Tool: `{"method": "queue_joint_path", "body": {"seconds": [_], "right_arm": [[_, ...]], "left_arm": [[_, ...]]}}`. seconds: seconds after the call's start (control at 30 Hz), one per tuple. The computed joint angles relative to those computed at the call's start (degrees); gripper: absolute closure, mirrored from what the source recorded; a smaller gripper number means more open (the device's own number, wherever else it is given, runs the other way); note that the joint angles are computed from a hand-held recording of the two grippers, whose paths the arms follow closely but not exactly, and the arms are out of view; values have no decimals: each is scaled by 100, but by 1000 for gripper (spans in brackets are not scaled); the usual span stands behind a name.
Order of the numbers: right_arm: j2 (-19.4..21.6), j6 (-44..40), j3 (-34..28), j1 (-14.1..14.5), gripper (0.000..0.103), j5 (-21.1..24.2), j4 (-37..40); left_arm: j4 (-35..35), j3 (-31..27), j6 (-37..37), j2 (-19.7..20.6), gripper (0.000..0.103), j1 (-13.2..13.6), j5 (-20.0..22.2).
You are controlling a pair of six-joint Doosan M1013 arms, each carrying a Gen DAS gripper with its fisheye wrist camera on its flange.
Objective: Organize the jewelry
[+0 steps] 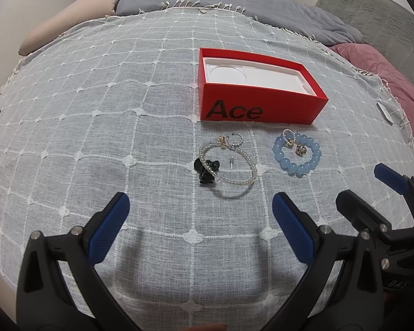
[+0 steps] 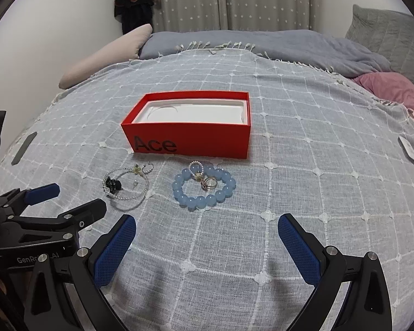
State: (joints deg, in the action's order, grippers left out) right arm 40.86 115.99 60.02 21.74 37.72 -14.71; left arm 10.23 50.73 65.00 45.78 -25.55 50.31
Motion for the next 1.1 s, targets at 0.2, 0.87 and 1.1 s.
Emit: {"method": "queue_joint_path", "body": {"seconds": [0.2, 0.87, 1.1], "right_arm": [[6, 65, 10, -18, 0, -50, -76], [144, -1367, -203, -663, 55, 352, 3390], [351, -1170, -597, -722, 55, 579, 3287]], "left_arm": [[-75, 8, 35, -7, 0, 15, -37], [-1962, -228, 140, 127, 40, 531, -4], [-2481, -924, 543, 533, 45, 564, 544]]}}
